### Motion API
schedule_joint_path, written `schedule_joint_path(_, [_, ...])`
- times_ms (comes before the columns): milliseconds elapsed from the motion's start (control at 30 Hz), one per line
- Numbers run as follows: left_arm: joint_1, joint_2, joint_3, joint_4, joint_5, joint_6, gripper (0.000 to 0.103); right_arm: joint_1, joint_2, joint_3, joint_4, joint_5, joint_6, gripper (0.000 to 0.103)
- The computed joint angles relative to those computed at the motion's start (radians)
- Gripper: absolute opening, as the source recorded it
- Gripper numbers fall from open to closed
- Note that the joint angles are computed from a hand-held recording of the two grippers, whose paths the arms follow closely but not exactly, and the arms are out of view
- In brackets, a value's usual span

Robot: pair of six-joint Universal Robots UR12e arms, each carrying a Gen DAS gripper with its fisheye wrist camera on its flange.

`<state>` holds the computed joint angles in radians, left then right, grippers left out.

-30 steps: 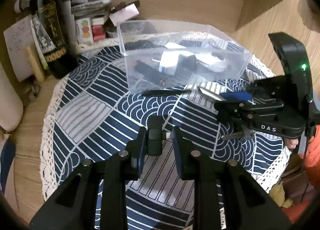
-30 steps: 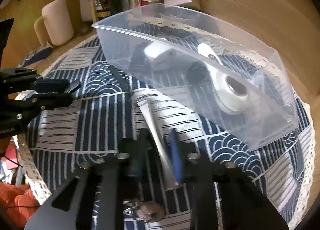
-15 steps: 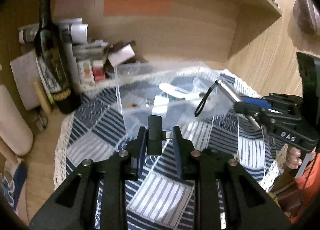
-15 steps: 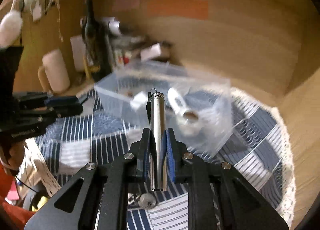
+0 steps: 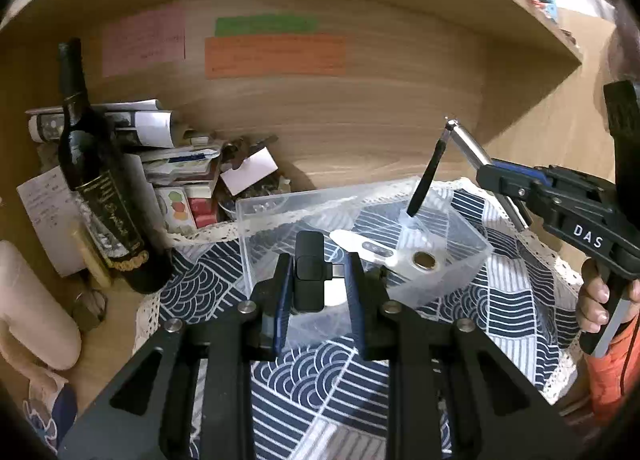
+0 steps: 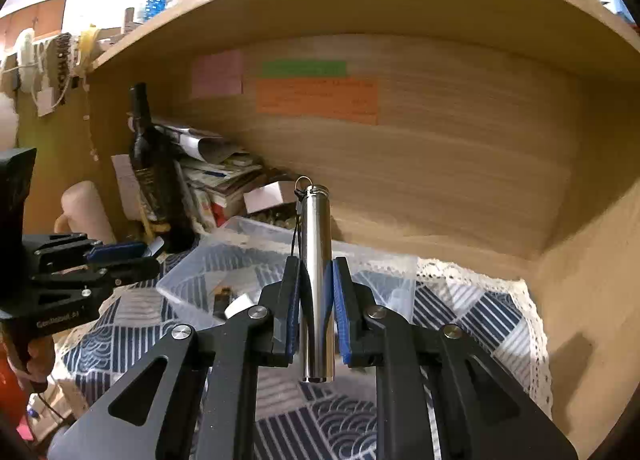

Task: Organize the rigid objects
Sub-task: 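Lower the black item into the box with the left tool while the right tool releases the silver cylinder inside, then grasp the keys with the left tool while the right tool grasps a small black cylinder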

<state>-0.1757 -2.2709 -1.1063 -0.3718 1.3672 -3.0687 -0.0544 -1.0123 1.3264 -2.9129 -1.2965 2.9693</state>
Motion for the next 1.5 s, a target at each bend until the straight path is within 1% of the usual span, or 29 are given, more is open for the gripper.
schedule_joint_path(200, [0.008, -0.057, 0.097, -0.141, -0.007, 0.002, 0.025, 0.007, 0.056, -0.087, 0.106, 0.013, -0.021, 0.014])
schedule_joint_path(300, [0.015, -0.088, 0.151, -0.218, -0.036, -0.013, 0.025, 0.013, 0.084, -0.129, 0.174, 0.010, -0.040, 0.014])
schedule_joint_path(400, [0.015, -0.109, 0.184, -0.253, -0.042, -0.010, 0.025, 0.017, 0.109, -0.167, 0.255, 0.009, -0.064, 0.014])
schedule_joint_path(500, [0.018, -0.126, 0.215, -0.303, -0.076, 0.005, 0.025, 0.021, 0.129, -0.197, 0.315, 0.000, -0.084, 0.014])
schedule_joint_path(667, [0.013, -0.138, 0.233, -0.331, -0.070, 0.013, 0.025, 0.026, 0.151, -0.234, 0.396, -0.016, -0.106, 0.014])
schedule_joint_path(733, [0.013, -0.138, 0.231, -0.327, -0.066, 0.009, 0.026, 0.028, 0.154, -0.242, 0.425, -0.023, -0.116, 0.014])
schedule_joint_path(767, [0.012, -0.136, 0.230, -0.326, -0.066, 0.011, 0.028, 0.030, 0.152, -0.238, 0.421, -0.034, -0.117, 0.016])
schedule_joint_path(800, [0.013, -0.132, 0.223, -0.319, -0.070, 0.010, 0.036, 0.032, 0.151, -0.235, 0.415, -0.041, -0.114, 0.018])
schedule_joint_path(833, [0.014, -0.129, 0.217, -0.309, -0.071, 0.008, 0.044, 0.032, 0.144, -0.226, 0.405, -0.041, -0.109, 0.024])
schedule_joint_path(867, [0.013, -0.121, 0.203, -0.286, -0.066, 0.006, 0.048, 0.032, 0.139, -0.217, 0.390, -0.044, -0.105, 0.028])
schedule_joint_path(900, [0.011, -0.113, 0.188, -0.263, -0.057, 0.007, 0.052, 0.032, 0.130, -0.203, 0.368, -0.046, -0.101, 0.030])
schedule_joint_path(967, [0.006, -0.090, 0.151, -0.216, -0.033, 0.013, 0.056, 0.030, 0.114, -0.182, 0.337, -0.039, -0.095, 0.036])
schedule_joint_path(1000, [0.004, -0.080, 0.136, -0.197, -0.025, 0.015, 0.060, 0.028, 0.103, -0.167, 0.317, -0.038, -0.090, 0.037])
schedule_joint_path(1067, [0.001, -0.059, 0.101, -0.153, -0.010, 0.012, 0.065, 0.023, 0.074, -0.126, 0.269, -0.029, -0.084, 0.044])
schedule_joint_path(1100, [-0.002, -0.050, 0.085, -0.132, -0.001, 0.013, 0.070, 0.021, 0.060, -0.105, 0.245, -0.024, -0.080, 0.046])
schedule_joint_path(1133, [-0.005, -0.039, 0.066, -0.112, 0.010, 0.017, 0.077, 0.019, 0.049, -0.088, 0.225, -0.021, -0.076, 0.050])
schedule_joint_path(1167, [-0.008, -0.029, 0.049, -0.094, 0.020, 0.020, 0.080, 0.016, 0.035, -0.066, 0.203, -0.018, -0.073, 0.054])
schedule_joint_path(1233, [-0.011, -0.006, 0.006, -0.057, 0.029, 0.024, 0.090, 0.015, 0.009, -0.024, 0.166, -0.029, -0.075, 0.058])
schedule_joint_path(1333, [-0.013, 0.024, -0.046, -0.034, 0.032, 0.018, 0.096, 0.009, -0.023, 0.029, 0.134, -0.019, -0.075, 0.060])
schedule_joint_path(1433, [-0.013, 0.044, -0.082, -0.044, 0.028, 0.009, 0.097, 0.006, -0.051, 0.083, 0.117, -0.016, -0.070, 0.060])
schedule_joint_path(1500, [-0.015, 0.051, -0.101, -0.048, 0.031, 0.010, 0.097, 0.002, -0.065, 0.109, 0.131, 0.002, -0.068, 0.060])
